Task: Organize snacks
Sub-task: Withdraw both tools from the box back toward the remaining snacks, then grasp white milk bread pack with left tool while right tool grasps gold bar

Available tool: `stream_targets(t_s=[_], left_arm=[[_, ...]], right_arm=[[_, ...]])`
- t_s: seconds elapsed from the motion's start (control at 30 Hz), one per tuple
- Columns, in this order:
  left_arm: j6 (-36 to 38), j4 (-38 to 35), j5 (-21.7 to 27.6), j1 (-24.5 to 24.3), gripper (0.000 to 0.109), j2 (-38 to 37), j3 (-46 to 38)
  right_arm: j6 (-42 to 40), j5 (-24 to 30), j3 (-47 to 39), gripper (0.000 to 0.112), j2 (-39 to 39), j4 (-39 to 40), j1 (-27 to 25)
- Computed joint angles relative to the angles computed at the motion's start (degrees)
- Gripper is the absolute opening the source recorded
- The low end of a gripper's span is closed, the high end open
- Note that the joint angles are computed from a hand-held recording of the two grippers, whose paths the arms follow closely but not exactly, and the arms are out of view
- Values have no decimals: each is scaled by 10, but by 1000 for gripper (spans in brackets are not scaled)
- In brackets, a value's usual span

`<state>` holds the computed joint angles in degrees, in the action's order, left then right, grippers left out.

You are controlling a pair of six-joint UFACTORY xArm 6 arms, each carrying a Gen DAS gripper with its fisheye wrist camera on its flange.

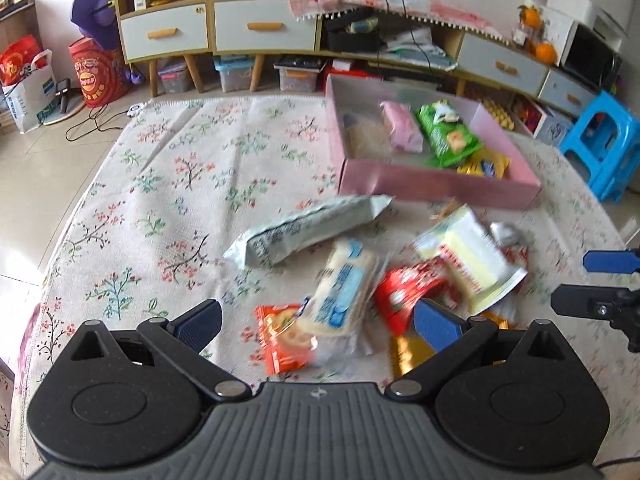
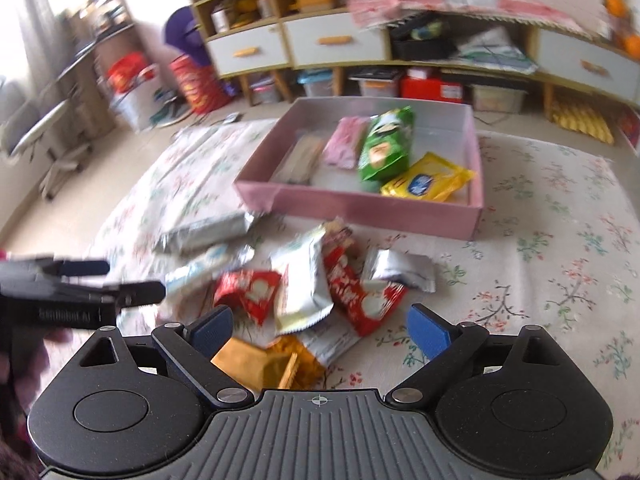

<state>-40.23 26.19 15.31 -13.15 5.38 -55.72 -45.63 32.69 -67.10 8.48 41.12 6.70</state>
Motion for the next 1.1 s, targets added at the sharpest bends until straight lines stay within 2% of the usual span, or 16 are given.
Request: stream_targets(t_s=[0.13, 0.23, 0.37, 0.5, 0.73, 0.87, 0.93, 1.0, 1.1], left_arm=[[42, -17, -21, 6, 102, -3, 23], [67, -18, -44, 9, 102, -3, 35], [145, -83, -69, 8, 101, 5, 39], [202, -139, -78, 0, 94, 18, 30], [188, -117, -71, -2, 68, 41, 5], [199, -145, -72, -2, 55, 43, 4], [184, -134, -70, 0, 46, 41, 4], [196, -154, -70, 0, 38, 36, 8], [212, -181, -61, -2, 36, 28, 11]], right_arm=[[-140, -17, 35, 95, -8, 59, 5], [-239, 1, 51, 95, -14, 105, 1], [-311, 40, 62, 95, -18, 120, -4], [-337, 52, 64, 95, -11, 129, 3], [-324, 42, 41, 95, 21, 128, 19], [-340, 33, 42, 95, 25, 129, 27], [-346, 45, 42, 95, 21, 130, 25], [-347, 63, 42, 94, 18, 127, 23], [-358, 85, 50, 89, 8, 119, 23]])
